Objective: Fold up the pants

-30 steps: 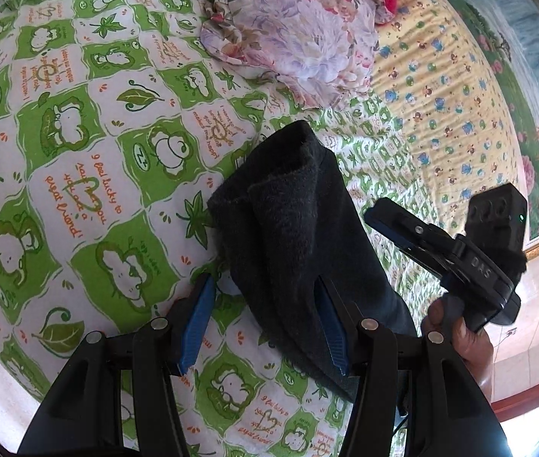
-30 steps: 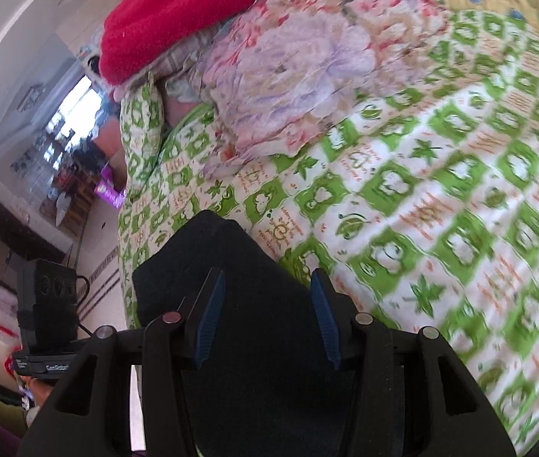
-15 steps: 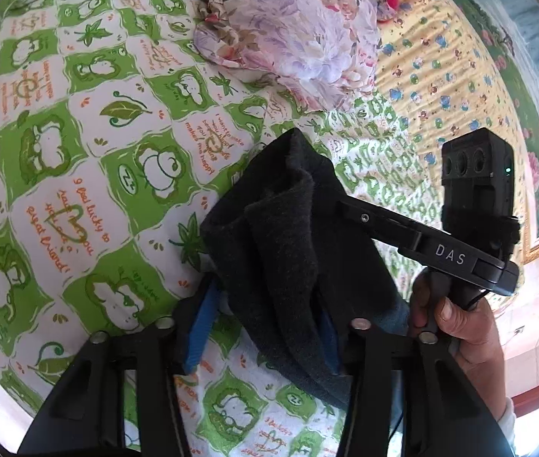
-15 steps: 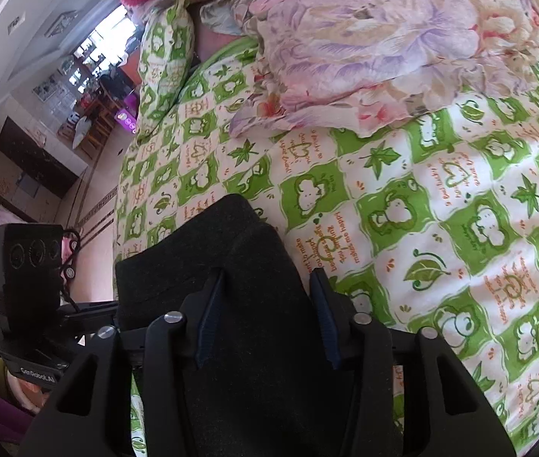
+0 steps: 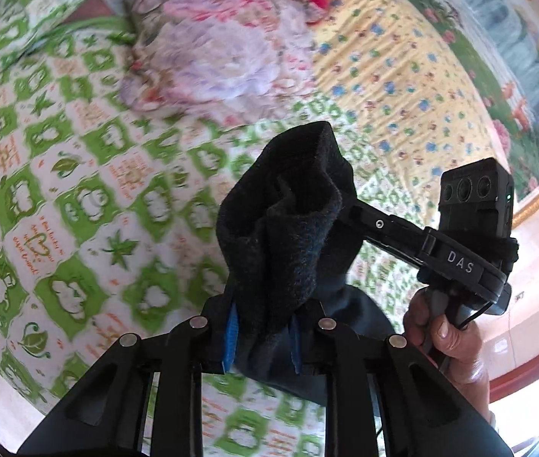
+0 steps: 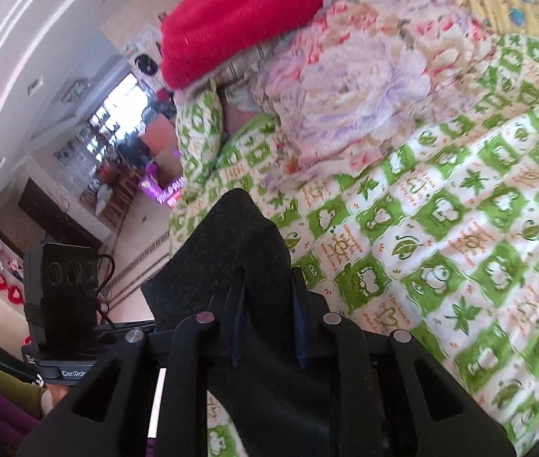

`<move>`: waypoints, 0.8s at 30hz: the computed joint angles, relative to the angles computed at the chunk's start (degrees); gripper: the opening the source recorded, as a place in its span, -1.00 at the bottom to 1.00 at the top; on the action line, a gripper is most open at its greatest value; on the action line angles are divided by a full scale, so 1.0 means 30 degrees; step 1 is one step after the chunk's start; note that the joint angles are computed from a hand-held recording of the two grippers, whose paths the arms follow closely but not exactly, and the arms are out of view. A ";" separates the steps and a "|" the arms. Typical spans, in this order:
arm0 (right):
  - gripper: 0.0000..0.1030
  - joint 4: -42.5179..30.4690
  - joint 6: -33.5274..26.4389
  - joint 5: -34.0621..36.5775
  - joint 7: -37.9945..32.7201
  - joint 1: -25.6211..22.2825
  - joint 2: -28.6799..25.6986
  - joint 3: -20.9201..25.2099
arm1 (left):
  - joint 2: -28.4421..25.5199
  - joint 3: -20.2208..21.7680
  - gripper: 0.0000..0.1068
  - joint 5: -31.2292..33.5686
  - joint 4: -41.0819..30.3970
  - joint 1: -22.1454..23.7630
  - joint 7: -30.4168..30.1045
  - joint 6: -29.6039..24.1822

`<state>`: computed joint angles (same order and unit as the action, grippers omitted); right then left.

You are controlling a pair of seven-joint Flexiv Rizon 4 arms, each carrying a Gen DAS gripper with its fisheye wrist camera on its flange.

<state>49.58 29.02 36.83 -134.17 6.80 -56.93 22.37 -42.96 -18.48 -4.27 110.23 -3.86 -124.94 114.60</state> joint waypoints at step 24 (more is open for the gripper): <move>-0.59 0.7511 0.2264 0.9439 -0.4708 -0.7823 0.4864 0.0451 | -0.1550 -0.1201 -0.60 -0.0657 -0.7266 -0.4828 0.6413 -0.4494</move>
<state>72.12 35.81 65.15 -148.29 -16.67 -42.34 23.73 -47.61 -22.08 -6.24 88.43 -18.34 -105.70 101.12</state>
